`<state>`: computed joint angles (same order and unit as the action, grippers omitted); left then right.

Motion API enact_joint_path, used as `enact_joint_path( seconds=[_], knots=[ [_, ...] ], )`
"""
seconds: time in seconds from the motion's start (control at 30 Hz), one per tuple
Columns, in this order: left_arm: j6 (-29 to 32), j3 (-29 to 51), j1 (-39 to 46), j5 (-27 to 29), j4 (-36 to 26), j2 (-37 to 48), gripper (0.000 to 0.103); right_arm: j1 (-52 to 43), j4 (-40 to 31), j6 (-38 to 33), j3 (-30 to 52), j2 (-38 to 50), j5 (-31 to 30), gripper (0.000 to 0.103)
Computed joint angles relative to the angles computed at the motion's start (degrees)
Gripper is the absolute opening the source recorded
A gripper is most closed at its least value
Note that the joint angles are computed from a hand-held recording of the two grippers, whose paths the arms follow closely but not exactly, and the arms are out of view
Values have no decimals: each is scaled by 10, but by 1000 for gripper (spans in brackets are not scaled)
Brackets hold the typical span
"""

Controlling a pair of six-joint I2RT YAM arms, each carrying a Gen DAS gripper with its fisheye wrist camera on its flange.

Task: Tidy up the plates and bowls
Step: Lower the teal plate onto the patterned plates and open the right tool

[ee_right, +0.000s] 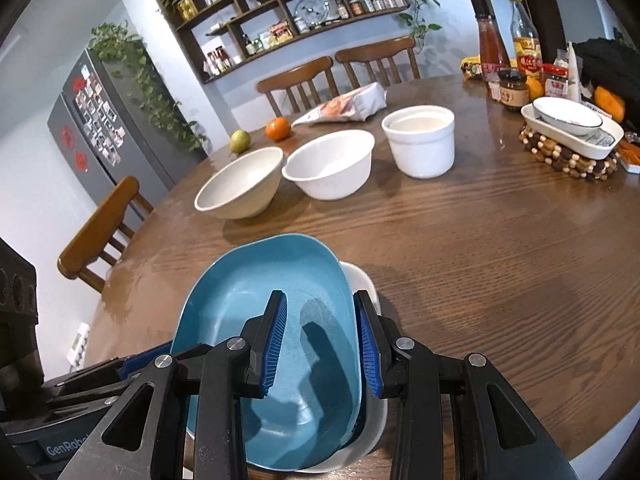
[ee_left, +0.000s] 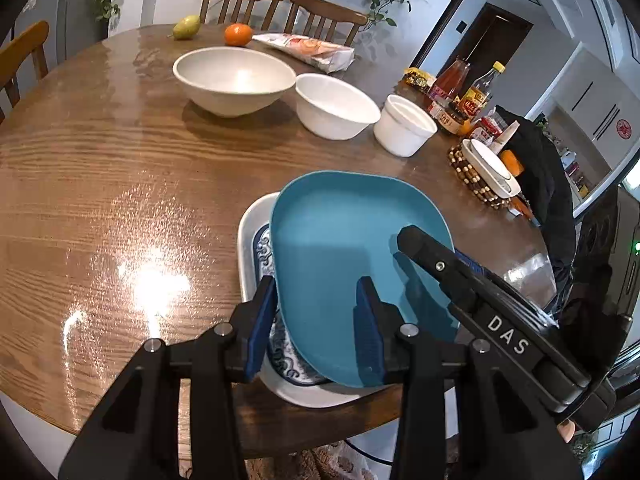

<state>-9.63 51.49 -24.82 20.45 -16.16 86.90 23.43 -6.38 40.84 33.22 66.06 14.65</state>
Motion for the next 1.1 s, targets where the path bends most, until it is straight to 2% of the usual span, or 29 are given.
enact_joint_path(
  seconds=[0.53,0.7,0.77,0.8,0.87,0.93,1.0,1.03,1.1],
  knots=[
    [-1,1,-1,-1,5,22,38,-2,-4,0,17,50,2,37],
    [-1,-10,8,13,19,12,42,-4,-11,4,23,55,-5,38],
    [2,-13,13,22,22,6,49,-17,1,3,15,48,-34,41],
    [4,-17,17,28,26,0,52,-22,3,4,12,44,-41,46],
    [7,-24,21,29,33,-12,60,-16,-5,5,15,39,-24,50],
    [11,-30,29,32,39,-27,61,-12,-11,5,18,31,-17,58],
    [14,-31,44,47,48,-37,67,-8,-20,6,23,24,-5,62],
    [14,-32,53,56,54,-42,73,-7,-25,4,25,17,0,62],
    [9,-25,73,74,57,-47,75,-12,-36,-4,31,0,0,62]
  ],
)
